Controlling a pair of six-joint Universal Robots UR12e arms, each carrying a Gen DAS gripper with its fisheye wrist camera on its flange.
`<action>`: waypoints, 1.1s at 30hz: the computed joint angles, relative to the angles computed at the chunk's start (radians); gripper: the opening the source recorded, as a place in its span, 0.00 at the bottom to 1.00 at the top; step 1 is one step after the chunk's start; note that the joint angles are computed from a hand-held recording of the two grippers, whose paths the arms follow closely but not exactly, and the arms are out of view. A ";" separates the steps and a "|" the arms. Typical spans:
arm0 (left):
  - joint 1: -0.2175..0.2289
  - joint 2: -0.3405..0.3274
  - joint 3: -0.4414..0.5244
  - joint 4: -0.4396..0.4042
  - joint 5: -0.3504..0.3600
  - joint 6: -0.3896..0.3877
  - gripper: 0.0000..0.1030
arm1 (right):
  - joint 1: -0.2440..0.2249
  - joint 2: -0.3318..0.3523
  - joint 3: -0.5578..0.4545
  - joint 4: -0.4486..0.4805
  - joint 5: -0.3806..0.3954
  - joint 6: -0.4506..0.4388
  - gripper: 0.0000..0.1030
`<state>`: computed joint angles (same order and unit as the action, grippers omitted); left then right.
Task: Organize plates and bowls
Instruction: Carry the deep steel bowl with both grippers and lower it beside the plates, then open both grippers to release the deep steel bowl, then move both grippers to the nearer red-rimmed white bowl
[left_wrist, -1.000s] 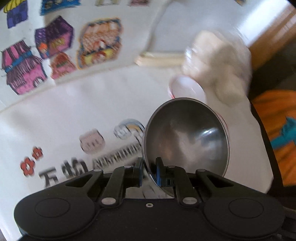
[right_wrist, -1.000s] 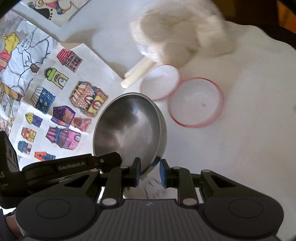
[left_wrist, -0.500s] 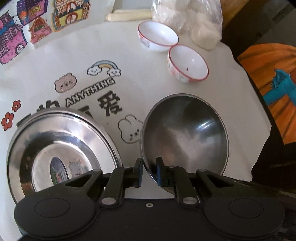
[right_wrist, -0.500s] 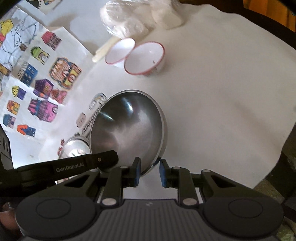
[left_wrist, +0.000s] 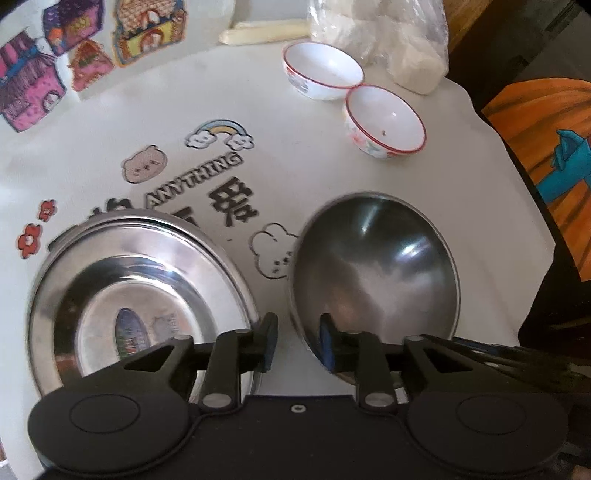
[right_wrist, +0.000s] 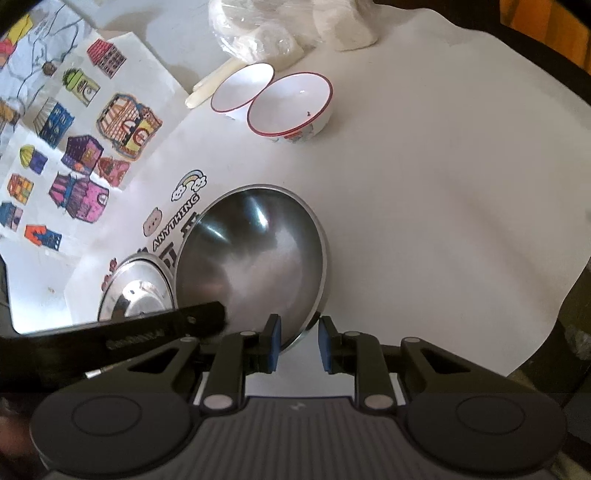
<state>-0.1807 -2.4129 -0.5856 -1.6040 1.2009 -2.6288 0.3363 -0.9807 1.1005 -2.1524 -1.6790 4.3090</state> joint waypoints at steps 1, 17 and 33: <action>0.004 -0.013 0.033 -0.040 -0.011 -0.004 0.33 | 0.001 -0.001 -0.002 0.008 -0.004 -0.006 0.30; 0.028 0.119 -0.180 0.251 -0.128 -0.035 0.99 | 0.047 -0.047 -0.061 0.240 -0.274 -0.075 1.00; -0.032 0.093 -0.183 0.469 -0.015 -0.254 0.99 | -0.041 -0.061 -0.014 0.111 -0.249 -0.390 1.00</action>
